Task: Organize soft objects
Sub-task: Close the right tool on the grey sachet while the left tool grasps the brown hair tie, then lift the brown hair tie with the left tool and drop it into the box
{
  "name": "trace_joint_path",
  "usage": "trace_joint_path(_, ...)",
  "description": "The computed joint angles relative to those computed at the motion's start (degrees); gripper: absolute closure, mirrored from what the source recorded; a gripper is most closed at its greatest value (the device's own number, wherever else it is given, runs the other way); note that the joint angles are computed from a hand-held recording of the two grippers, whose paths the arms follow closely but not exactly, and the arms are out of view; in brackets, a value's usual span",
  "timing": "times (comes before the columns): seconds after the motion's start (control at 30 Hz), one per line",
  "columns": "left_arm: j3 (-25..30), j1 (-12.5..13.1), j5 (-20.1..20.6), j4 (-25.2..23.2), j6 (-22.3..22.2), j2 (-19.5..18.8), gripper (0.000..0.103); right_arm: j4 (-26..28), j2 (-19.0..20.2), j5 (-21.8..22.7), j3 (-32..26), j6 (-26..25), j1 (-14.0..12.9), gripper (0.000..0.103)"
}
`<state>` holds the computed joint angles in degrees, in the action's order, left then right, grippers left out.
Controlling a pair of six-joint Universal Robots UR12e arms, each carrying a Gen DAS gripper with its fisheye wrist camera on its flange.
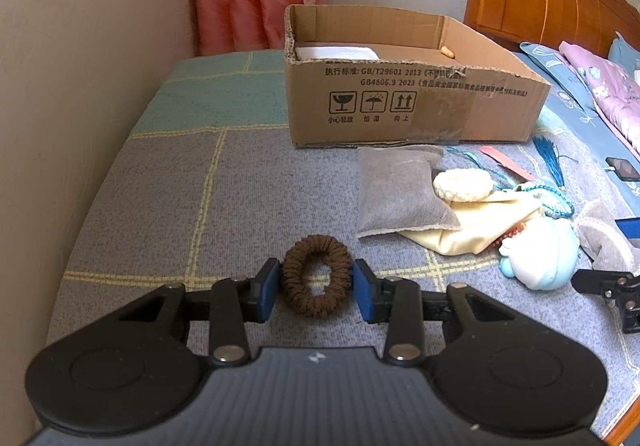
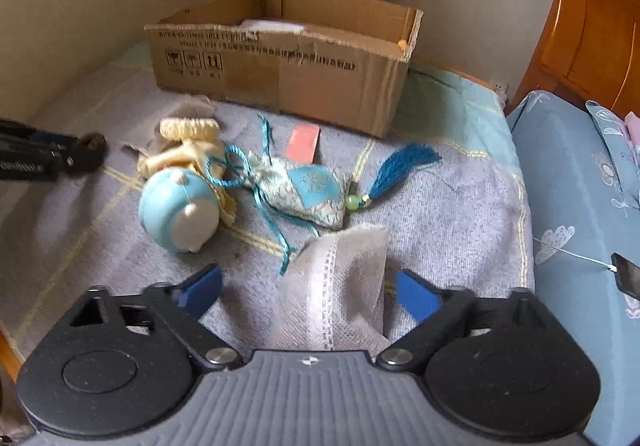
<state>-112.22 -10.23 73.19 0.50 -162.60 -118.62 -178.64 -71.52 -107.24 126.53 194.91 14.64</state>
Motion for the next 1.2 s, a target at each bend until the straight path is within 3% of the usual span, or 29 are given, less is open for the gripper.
trace_joint_path(0.3,0.11,0.03,-0.07,-0.05,-0.13,-0.06,0.064,0.27,-0.59,-1.28,0.47,1.28,0.29,0.036)
trace_joint_path(0.37,0.12,0.07,-0.15,-0.31,-0.13,0.04,0.066,0.68,-0.80,-1.81,0.51,1.72,0.31,0.047)
trace_joint_path(0.57,-0.28,0.27,-0.93,-1.16,1.49,0.88,0.069,1.25,-1.42,-2.33,0.67,1.78,0.30,0.058)
trace_joint_path(0.97,-1.64,1.06,-7.60,-1.82,5.31,4.44,0.069,-0.90,-3.93,-3.41,1.59,-0.26,0.49,0.059)
trace_joint_path(1.2,1.80,0.35,-11.83,-0.45,8.02,4.21,0.069,-3.45,-4.47,-2.59,1.09,-3.43,0.05,0.059)
